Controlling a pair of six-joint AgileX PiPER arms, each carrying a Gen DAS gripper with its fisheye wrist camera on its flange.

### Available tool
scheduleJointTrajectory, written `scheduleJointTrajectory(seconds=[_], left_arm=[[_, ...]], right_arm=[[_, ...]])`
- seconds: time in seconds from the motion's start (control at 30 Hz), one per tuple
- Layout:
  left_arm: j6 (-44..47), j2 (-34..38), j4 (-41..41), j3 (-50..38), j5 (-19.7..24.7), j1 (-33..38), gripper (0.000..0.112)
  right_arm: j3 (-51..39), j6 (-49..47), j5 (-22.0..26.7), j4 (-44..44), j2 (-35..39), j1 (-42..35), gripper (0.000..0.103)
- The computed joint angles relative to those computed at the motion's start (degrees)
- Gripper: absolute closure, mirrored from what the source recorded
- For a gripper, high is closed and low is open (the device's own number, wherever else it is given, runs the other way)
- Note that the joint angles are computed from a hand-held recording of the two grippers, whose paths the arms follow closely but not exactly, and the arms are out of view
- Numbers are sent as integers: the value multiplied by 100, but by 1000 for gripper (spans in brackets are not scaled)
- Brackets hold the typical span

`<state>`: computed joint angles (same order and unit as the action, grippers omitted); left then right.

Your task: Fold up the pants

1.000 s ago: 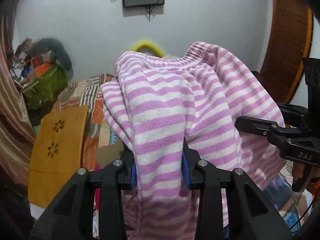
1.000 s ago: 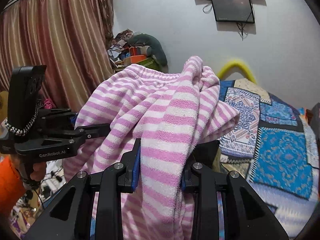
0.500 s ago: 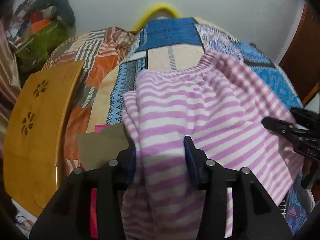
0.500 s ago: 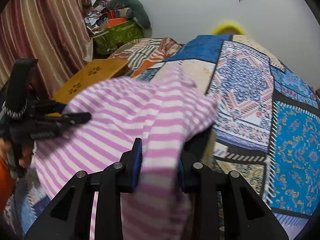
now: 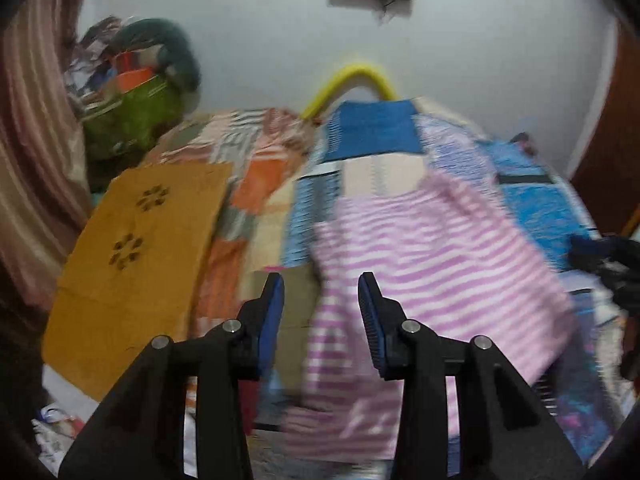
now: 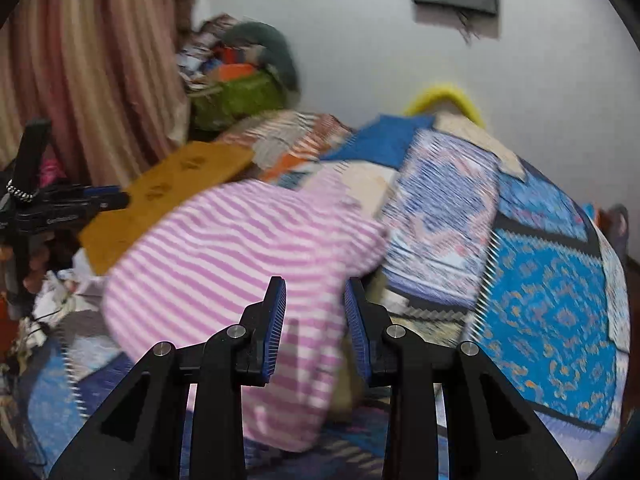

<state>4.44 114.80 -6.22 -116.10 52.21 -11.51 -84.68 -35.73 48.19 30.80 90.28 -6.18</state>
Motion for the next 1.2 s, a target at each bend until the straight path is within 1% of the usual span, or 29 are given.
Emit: scheduleJointTrajectory(seconds=[0.07,0.1,0.2,0.27,0.3,0.33,0.4,0.5,0.57,0.6,0.63,0.77,0.9,0.97,1.03,1.1,1.2], left_arm=[[3,-26,-32,68,-14,-245,73],[-72,25,84,67,-21,-408,73],[-341,208,642,220,-93,-773,73],[-573,501,1022,154,72,-900,73],[-689,538,1208,346,-38,-930,71],[-667,451,1234,614,-269,-905,68],[-686,120,1357,1287,-808,-851,57],[-504,-216,1337,1747,-979,-726,56],[-470,-364,1386,1913,-940,-670,57],[-457,-463,1402,2036,-948,-639,57],[-553,-634,1481,2196,-942,-631,57],[-542,-1251,1293,2524,-738,-622,57],[-734,-2082,1204,2879,-586,-778,57],[-891,-2568,1194,2992,-471,-939,57],[-1167,-3134,1304,3083,-331,-1198,57],[-1532,-3542,1574,3063,-149,-1503,57],[-2329,-4208,2290,2936,280,-2253,57]], right_arm=[[-82,44,88,33,63,214,75],[-107,102,101,29,138,356,75],[-38,194,-12,-130,344,607,75],[44,283,-13,-280,502,681,75],[97,371,18,-409,578,704,75],[220,344,8,-473,595,684,75],[524,-99,-47,-257,503,517,76],[909,-589,9,-1,150,203,76],[1193,-547,-76,-238,-158,45,76],[1283,-440,-87,-405,-261,4,74],[1287,-447,-2,-406,-287,-100,73],[1387,-343,409,-248,-665,-684,73],[1489,-406,842,58,-1469,-1057,73],[1437,-405,1081,211,-1818,-1139,73],[1309,-329,1422,418,-2319,-1233,73],[1251,-202,1575,496,-2721,-1213,73],[989,-64,2054,882,-3359,-1424,73]])
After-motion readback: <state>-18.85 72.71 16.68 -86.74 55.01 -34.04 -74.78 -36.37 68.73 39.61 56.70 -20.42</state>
